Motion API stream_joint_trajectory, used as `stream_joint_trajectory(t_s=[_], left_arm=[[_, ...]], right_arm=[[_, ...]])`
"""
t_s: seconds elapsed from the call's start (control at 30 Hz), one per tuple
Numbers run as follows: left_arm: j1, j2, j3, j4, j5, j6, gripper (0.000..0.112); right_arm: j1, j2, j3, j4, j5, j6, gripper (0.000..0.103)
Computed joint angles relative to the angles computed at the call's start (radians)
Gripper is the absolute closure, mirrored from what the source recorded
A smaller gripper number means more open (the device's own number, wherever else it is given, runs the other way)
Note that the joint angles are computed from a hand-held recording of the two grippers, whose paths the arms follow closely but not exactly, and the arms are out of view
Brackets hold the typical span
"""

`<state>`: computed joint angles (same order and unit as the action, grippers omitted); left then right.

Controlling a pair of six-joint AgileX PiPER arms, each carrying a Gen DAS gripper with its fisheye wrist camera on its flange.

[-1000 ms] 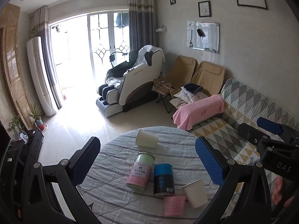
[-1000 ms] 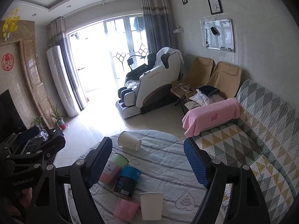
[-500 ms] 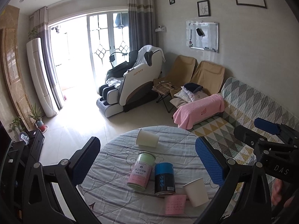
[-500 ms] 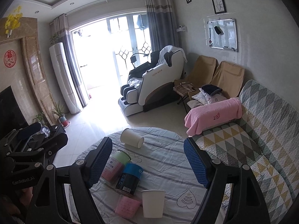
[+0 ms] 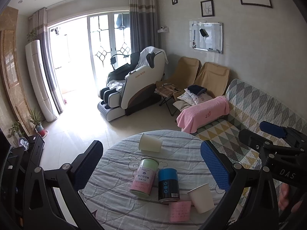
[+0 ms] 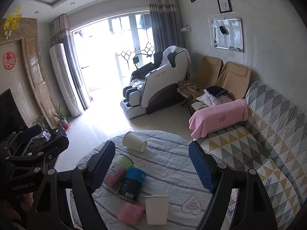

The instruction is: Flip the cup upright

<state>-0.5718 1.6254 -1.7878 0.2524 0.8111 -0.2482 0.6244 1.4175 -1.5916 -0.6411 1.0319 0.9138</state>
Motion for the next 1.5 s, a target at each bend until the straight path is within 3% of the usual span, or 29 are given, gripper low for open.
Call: stream_joint_trajectory(t_s=[0.3, 0.9, 1.5], left_arm=[[-0.001, 0.006, -0.013, -0.005, 0.021, 0.000, 0.010], [0.043, 0.178, -0.194, -0.142, 0.269, 0.079, 0.010], [0.076, 0.293, -0.237, -0.213, 0.387, 0.122, 0.010]], right_arm=[[-0.029, 0.014, -0.030, 0.031, 0.000, -0.030, 0.023], [-0.140, 0.070, -0.048, 0.270, 0.062, -0.137, 0.023], [-0.205, 0.165, -0.063, 0.437, 0.132, -0.222, 0.023]])
